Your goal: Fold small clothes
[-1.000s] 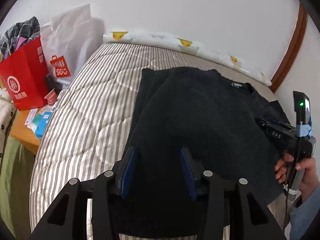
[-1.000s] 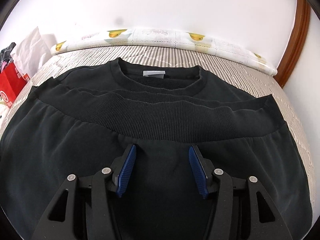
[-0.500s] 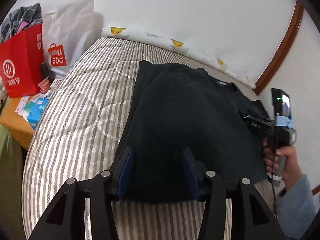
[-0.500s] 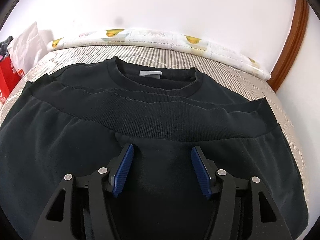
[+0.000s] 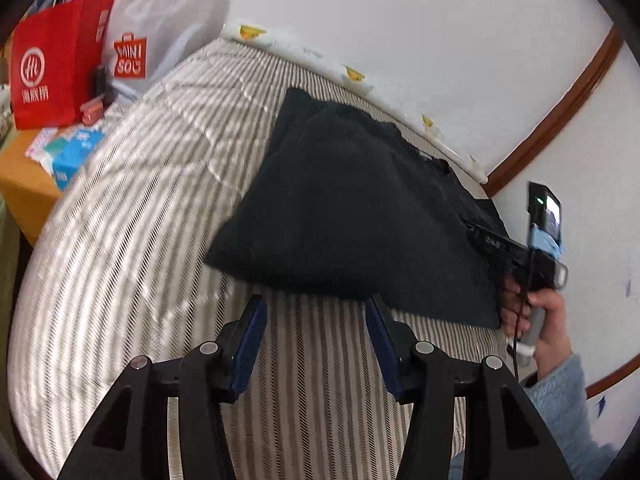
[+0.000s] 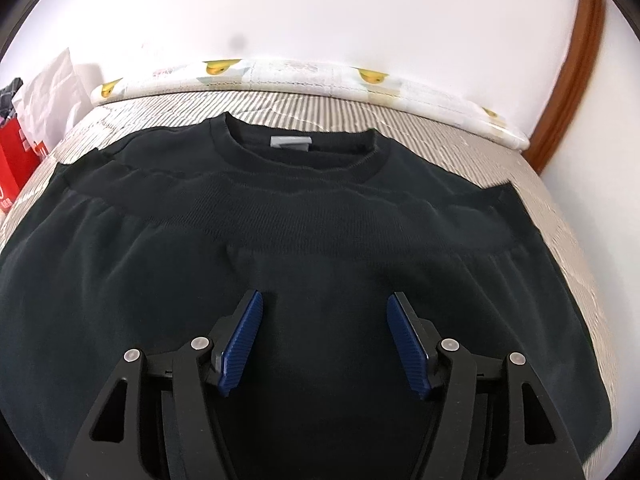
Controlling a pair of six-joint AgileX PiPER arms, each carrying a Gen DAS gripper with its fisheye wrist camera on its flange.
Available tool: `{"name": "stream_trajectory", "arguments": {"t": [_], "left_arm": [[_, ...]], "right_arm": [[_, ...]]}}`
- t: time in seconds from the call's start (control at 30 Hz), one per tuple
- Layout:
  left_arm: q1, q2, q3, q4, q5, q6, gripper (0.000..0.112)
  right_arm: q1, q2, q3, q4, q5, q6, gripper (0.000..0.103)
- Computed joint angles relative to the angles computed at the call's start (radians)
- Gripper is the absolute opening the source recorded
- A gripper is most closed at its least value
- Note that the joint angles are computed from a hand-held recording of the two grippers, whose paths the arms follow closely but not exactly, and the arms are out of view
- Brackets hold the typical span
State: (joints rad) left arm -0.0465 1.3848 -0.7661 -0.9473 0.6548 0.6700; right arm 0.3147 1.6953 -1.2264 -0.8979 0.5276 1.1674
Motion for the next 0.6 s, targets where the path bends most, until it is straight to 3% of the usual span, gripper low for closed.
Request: {"name": "stream_trajectory", "arguments": {"t": [0.2,0.43,0.6], "left_arm": [[0.012,0.049,0.047,-0.259,-0.016,0.208,0.058],[-0.043,0.096,0.004,-0.308,-0.087,0.184,0.063],[-0.088,0.126,-0.034,-0.295,-0.154,0.101,0.061]], "right_arm": [[0.119,-0.149,0.257,-0.285,0.031,0.328,0.064],[0.247,-0.274,0.488,-0.483,0.062,0.663,0.064],[0.335,-0.285,0.526,-0.484,0.144,0.689,0.063]]}}
